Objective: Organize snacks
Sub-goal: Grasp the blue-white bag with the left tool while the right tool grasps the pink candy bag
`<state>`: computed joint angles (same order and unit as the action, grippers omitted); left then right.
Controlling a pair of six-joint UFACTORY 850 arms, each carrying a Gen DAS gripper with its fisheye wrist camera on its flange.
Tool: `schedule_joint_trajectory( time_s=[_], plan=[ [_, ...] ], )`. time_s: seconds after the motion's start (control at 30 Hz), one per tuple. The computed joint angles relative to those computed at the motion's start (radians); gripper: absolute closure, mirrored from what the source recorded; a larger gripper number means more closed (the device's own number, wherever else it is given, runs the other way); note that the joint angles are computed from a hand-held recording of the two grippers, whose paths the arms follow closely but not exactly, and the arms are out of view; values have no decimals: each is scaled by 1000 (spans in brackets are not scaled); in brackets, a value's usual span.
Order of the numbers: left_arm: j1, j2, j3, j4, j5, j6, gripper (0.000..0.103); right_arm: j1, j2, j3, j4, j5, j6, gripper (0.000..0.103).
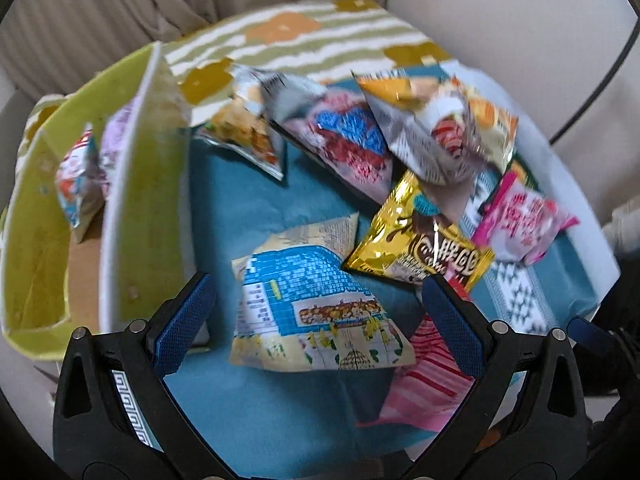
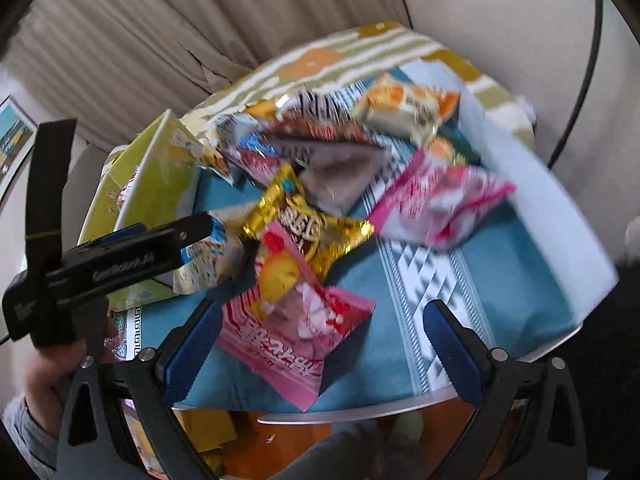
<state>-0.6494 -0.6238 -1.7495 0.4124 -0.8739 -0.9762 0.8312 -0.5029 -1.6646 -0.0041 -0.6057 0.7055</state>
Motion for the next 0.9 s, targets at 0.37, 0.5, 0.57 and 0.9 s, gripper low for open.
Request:
schedule_joint_trajectory(
  time_s=[0.37,0.5,0.57,0.9],
  plan=[
    [38,-77,-65,-135,-48,163,14,-1,-27,22,176,29,-109,3],
    [49,-74,-54,-164,-39,183,20,-10,-28,34,229,43,-125,3],
    [53,-69,-44,-171,-32,190,24,-21,-24,50,290,61,-146,3],
    [64,-24,27,-190,8,206,35,-59,-28,76,500,105,-145,3]
  ],
)
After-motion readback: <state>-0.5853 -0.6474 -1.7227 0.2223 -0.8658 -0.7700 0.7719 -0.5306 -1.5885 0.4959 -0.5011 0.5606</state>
